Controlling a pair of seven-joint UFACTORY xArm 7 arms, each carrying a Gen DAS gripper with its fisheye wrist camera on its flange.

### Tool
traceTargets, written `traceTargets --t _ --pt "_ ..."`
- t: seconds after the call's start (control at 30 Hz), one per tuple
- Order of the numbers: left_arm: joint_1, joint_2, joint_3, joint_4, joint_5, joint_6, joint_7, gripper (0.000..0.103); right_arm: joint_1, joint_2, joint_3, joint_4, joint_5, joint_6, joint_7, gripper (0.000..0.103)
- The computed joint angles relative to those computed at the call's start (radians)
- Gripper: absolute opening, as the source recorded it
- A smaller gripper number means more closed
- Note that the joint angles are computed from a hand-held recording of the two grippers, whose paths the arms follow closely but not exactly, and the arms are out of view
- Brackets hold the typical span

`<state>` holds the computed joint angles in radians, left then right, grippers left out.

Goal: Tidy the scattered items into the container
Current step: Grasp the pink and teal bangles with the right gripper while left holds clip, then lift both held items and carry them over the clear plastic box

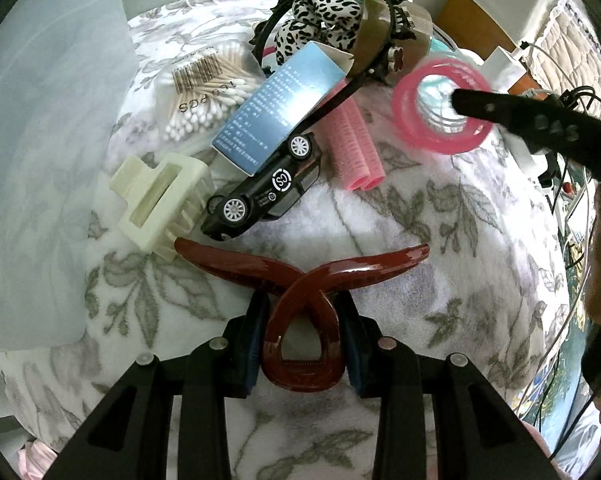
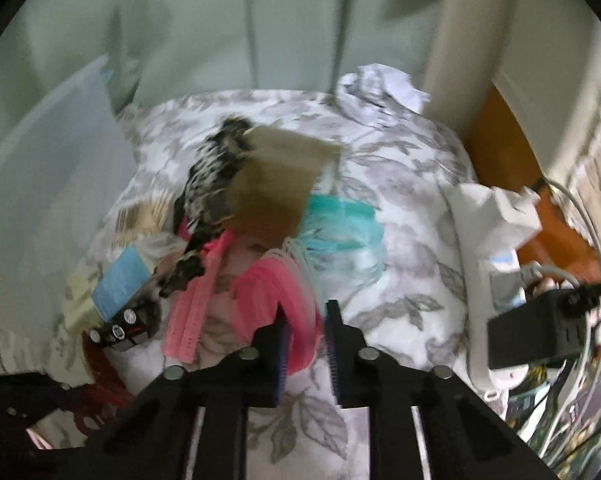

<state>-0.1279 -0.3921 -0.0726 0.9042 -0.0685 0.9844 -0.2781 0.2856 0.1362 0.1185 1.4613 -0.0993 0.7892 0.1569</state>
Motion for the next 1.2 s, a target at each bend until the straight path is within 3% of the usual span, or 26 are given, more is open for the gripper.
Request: traceTargets --t 0.23,0.67,0.8,1.03,1.2 --pt "0.006 -0.023 0.01 -0.013 -0.001 0.013 0.01 0.036 -0.023 -0.05 -0.006 -0.031 0.057 -0.018 0.03 0.012" --pt "0.02 -0.13 0.029 -0.044 -0.015 0.008 0.061 0.035 -0.039 -0.161 0.003 -0.063 0.048 -0.051 0.078 0.012" --pt "0.009 -0.009 -0.029 0.068 0.003 -0.04 -0.014 0.035 -0.042 -0.191 0.008 -0.068 0.036 -0.059 0.092 0.012" --pt "-0.001 0.063 -0.028 0.127 0.043 -0.128 -0.042 0.035 -0.044 -0.235 0.017 -0.069 0.02 -0.066 0.123 0.012" --pt "0.001 0.021 -0.018 0.142 0.054 -0.121 -0.045 0.036 -0.045 -0.267 0.027 -0.072 0.009 -0.074 0.145 0.012"
